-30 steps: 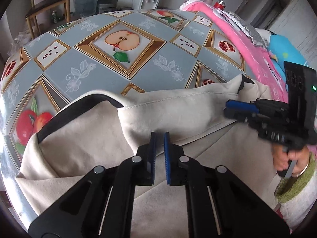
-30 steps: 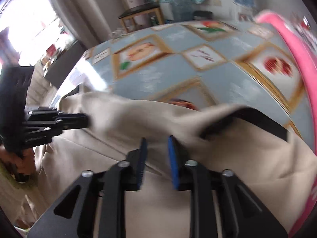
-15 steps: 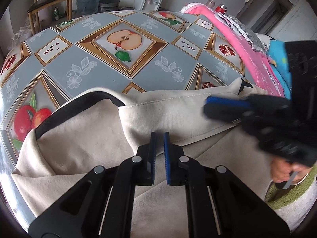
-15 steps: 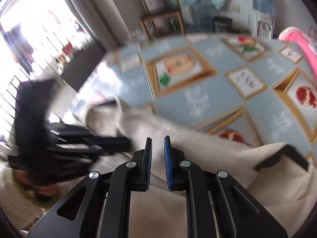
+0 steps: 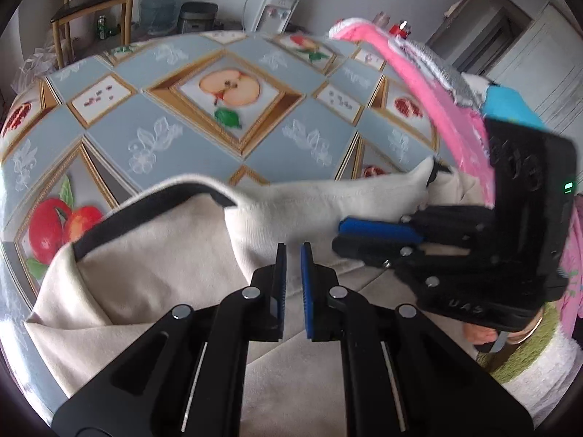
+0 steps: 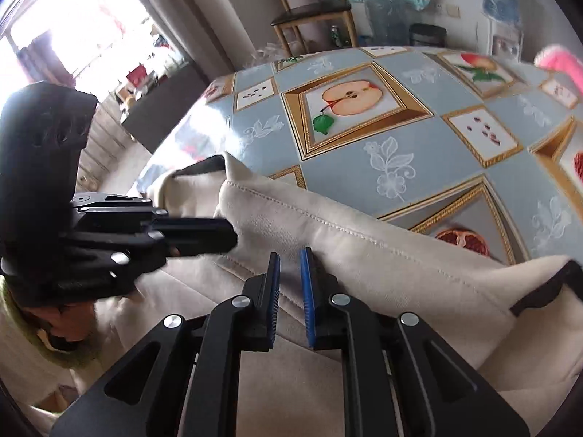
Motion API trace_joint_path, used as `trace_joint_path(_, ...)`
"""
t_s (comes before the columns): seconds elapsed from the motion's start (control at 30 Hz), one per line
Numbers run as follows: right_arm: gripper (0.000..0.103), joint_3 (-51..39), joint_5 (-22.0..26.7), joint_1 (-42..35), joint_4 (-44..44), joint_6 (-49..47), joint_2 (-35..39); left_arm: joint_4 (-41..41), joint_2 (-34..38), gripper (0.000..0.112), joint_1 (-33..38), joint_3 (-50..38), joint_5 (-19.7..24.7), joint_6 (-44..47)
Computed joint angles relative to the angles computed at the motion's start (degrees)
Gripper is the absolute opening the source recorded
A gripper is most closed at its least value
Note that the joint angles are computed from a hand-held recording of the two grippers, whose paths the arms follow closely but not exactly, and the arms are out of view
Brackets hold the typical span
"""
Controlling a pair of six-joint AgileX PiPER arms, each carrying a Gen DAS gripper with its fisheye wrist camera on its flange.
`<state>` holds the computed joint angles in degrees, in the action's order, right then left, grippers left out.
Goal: Fold large clothes
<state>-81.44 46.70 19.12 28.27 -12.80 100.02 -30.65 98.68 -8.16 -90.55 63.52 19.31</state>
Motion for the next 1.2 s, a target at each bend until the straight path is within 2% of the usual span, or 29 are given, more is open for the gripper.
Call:
trace_joint_path(0.07, 0.012, -0.05, 0.0, 0.39, -0.88, 0.11, -0.18, -0.57, 0.53, 0.009, 0.01, -1.26, -0.63, -0.87)
trace_joint_path(0.2, 0.009, 0.74, 3.09, -2.88, 3.33, -3.98, -0.92, 6.91, 4.45, 0.009, -2.82, -5.38, 1.07, -7.44)
trace_joint_path(0.27, 0.001, 2.28, 4.84, -5.87, 4.91, -6.66, -1.99, 6.81, 3.48, 0.009, -2.87, -3.15, -0.21, -6.29)
trace_joint_path(0.5, 0.0, 9.26, 8.19, -16.31, 9.49, -12.44, -6.18, 4.18, 2.3, 0.009, -1.29, -0.47, -0.9, -3.19)
trace_joint_path(0.7, 0.003, 8.34, 6.98, -15.18, -1.54, -1.99, -10.34, 5.62, 1.34, 0.009, -2.39, 0.93, -2.72, -3.86)
trace_joint_path(0.83, 0.006, 7.45, 5.55, -13.06, 0.17, -1.09, -12.85, 5.66, 0.94, 0.009, -2.51, 1.66, -3.58, -3.86)
trace_joint_path(1.03, 0.007, 6.34, 2.63, -6.08, -8.02, 7.49, -6.39, 5.97, 0.52, 0.009, -2.64, 2.08, -3.83, -4.73)
trace_joint_path(1.07, 0.008, 6.91, 2.4, -6.51, -7.48, 7.25, -7.3, 5.55, 0.71, 0.009, -2.04, 1.33, -2.61, -5.53)
trace_joint_path(1.1, 0.009, 6.0, 4.44, -6.82, -7.18, 8.35, -7.54, 5.09, 0.67, 0.009, -1.37, 0.58, -1.24, -6.41)
trace_joint_path(1.13, 0.013, 6.04, 4.97, -7.22, -6.26, 8.2, -8.27, 4.98, 0.17, 0.012, -0.67, -0.25, 0.17, -7.45)
trace_joint_path(1.17, 0.028, 6.82, 5.61, -7.91, -4.39, 6.75, -10.36, 4.95, -0.58, 0.019, -0.19, -0.61, 0.91, -7.8)
trace_joint_path(1.2, 0.037, 7.35, 6.35, -7.98, -4.17, 6.45, -12.7, 5.46, -2.26, 0.023, 0.38, -0.93, 1.82, -8.17)
